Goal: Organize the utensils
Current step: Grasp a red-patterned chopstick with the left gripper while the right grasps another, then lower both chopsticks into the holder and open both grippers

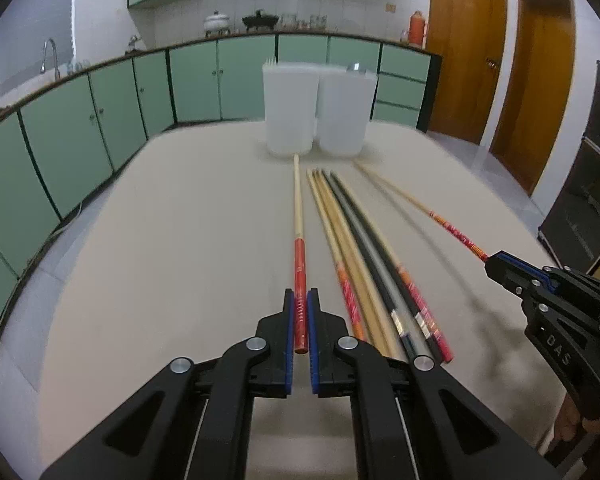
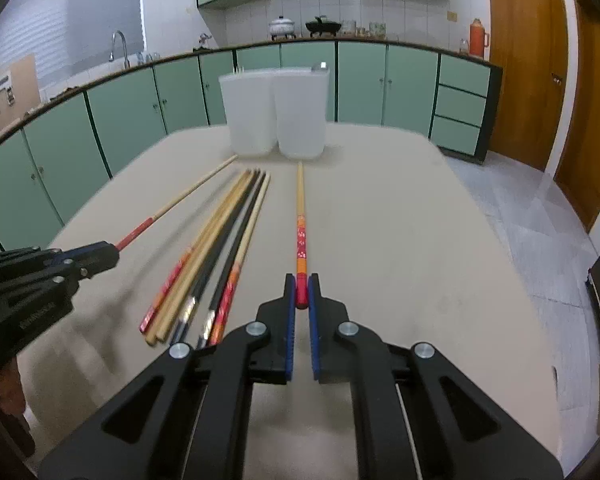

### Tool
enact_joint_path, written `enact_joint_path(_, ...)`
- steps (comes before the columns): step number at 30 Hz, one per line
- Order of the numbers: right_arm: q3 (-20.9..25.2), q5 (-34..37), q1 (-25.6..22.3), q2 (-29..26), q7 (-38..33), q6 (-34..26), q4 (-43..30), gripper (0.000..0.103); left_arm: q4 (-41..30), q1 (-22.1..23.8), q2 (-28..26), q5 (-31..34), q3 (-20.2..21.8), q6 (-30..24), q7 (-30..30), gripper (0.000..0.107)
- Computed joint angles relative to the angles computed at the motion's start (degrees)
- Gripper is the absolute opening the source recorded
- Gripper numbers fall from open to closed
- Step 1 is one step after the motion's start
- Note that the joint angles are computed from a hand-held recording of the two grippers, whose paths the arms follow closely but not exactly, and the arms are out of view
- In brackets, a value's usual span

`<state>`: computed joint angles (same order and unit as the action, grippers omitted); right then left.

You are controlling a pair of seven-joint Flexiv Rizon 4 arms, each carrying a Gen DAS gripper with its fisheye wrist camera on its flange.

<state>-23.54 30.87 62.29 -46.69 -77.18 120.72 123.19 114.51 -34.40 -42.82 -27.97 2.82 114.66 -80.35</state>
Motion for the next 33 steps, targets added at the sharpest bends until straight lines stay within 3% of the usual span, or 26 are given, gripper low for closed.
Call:
enact_joint_path(6,-0.8,-0.1,-0.1,4.3,-3.2,1.6,1.0,0.005,0.5,-0.4,3.7,0.2,0.9,0.6,1.9,0.006)
enact_joint_path(12,-0.4,1.9,-0.4,6.4,-6.8,1.8,0.5,0.005,0.7,3.9,5.3,2.9,-2.2,-0.9,0.7,0.006)
enact_joint_path(23,4.4,-0.2,-7.0,11.5,-9.3,2.2,-1.0,0.005,0.3,6.7,7.8,6.2,-3.4,3.6,-0.4,0.006)
enact_joint_path(33,6.4,-7.4,-13.8,17.8,-10.7,-5.3,-5.7,0.005,-4.7,10.2,8.3,8.8,-5.7,4.3,1.1,0.006)
